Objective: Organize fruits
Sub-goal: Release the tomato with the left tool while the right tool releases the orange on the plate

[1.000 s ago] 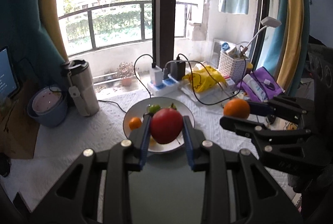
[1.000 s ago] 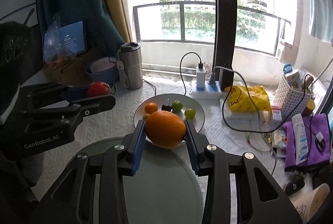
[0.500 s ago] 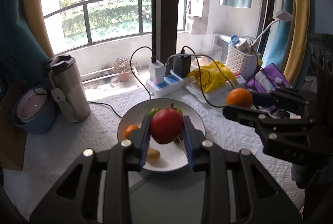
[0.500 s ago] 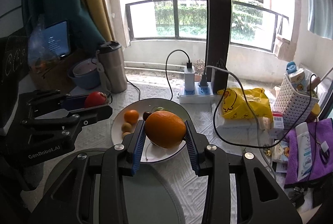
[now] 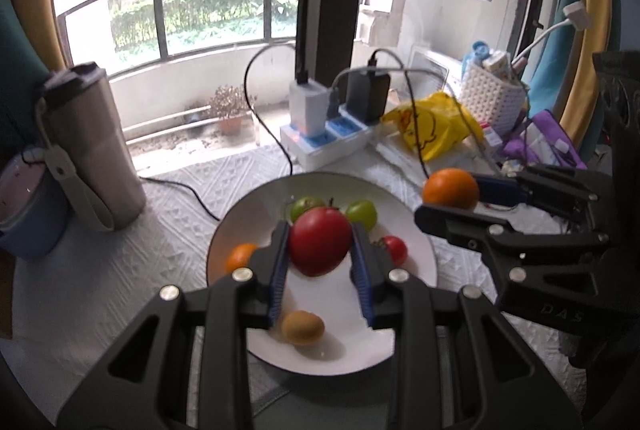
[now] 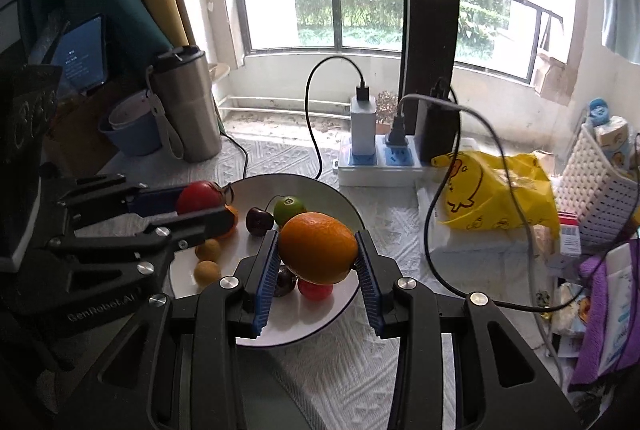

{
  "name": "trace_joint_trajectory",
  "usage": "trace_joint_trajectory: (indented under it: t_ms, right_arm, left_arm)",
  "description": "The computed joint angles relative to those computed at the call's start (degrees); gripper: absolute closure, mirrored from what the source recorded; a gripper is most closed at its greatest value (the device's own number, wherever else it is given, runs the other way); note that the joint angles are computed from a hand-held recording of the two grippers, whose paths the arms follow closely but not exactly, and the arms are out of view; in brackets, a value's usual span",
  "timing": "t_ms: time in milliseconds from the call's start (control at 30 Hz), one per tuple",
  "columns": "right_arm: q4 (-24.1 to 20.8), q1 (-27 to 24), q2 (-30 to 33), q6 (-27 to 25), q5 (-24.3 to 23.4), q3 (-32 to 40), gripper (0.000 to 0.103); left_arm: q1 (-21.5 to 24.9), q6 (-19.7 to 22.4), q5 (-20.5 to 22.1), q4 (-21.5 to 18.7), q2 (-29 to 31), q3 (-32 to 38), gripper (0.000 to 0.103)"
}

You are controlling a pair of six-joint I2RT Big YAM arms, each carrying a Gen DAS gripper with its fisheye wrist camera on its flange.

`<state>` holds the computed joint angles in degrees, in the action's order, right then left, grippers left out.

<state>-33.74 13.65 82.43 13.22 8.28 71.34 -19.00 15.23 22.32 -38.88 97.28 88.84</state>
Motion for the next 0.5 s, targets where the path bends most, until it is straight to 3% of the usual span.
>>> trace_joint_trajectory:
  t_ms: [500]
  right_arm:
    - [-0.97, -0.45, 4.26, 0.34, -2.73, 0.06, 0.063]
  left_arm:
    - [-0.55, 0.49, -2.27, -4.40, 6.08, 3.10, 0.072]
